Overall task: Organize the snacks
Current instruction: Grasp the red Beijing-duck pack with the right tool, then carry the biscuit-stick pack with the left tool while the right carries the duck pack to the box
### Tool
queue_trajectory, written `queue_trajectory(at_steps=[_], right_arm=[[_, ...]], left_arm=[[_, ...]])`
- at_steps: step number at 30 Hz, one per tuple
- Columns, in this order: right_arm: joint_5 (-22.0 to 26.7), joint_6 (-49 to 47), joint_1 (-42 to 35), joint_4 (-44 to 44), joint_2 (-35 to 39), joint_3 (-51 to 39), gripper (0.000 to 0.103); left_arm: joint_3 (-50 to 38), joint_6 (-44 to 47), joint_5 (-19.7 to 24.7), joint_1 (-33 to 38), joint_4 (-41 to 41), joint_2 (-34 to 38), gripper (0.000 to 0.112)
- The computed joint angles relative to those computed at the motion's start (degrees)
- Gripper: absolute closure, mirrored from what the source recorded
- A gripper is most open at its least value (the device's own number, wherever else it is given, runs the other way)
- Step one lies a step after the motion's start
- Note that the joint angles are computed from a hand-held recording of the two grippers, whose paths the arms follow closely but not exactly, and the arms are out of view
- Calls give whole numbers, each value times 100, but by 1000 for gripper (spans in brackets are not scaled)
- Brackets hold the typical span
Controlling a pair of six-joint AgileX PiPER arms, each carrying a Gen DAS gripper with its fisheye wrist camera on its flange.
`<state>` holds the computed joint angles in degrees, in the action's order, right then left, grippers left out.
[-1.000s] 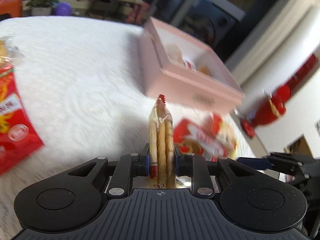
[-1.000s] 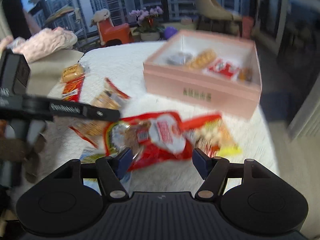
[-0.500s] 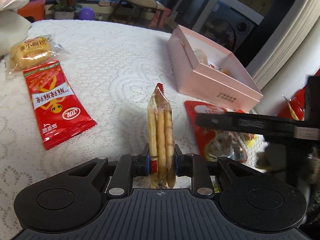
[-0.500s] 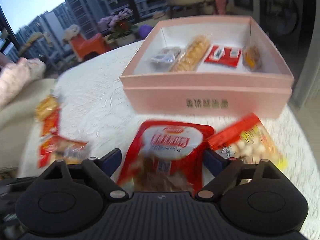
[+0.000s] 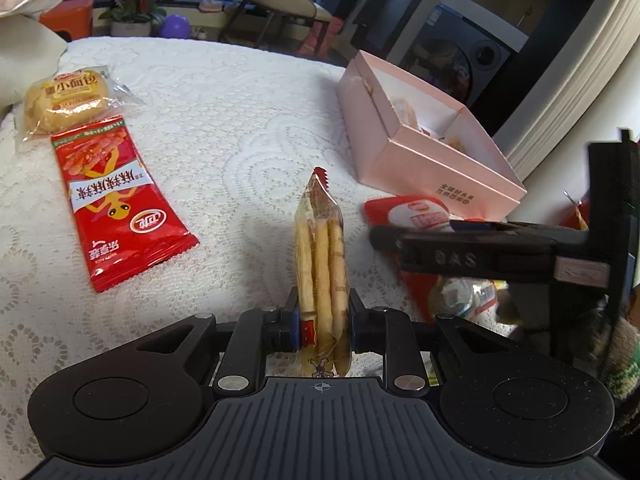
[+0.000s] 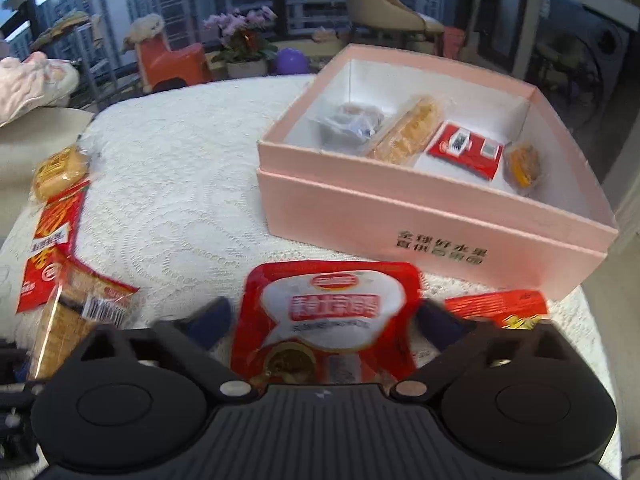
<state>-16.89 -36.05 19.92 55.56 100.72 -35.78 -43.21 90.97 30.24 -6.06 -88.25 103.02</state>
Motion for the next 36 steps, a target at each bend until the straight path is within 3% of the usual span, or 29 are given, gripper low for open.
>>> queue_trajectory(at_steps=[3,8,12,18,21,25,28,30,32,34,36], right_arm=[[233,745,-136,-1030,-320,250,33],[135,1678,-241,-2161,-991,820,35],[9,2920,-487,-3613,-1554,1300,35],[-275,1713,-396,-2550,-1556,1619,33],[-266,2005,-586,-2850,-1496,1789,27],[-600,2274,-600,-3022,-1485,2127,21],[-670,2771,-698,-3499,-1305,2220,12],[-1332,3025,-468,-3495,-1038,2445,6],[-1686,2986,-142,-3029,-918,2559,5],[-1655,2940,-101,-2926,-942,2557,5],[-1369,2999,-391,-3408,-1067,2517,4]], left_arm=[[-5,-55,-36,-29,42,-23,87],[-39,-79,-49,-63,13,9,87],[-59,-92,-134,-135,-18,10,87],[-76,-171,-289,-263,-26,-16,87],[-137,-261,-335,-324,16,13,87],[-265,-307,-428,-496,-2,95,87],[-455,-431,-431,-618,22,239,87],[-530,-279,-510,-716,-165,312,87],[-604,-122,-582,-804,-279,382,87],[-690,-79,-626,-873,-229,432,87],[-799,-135,-610,-907,-55,495,87]])
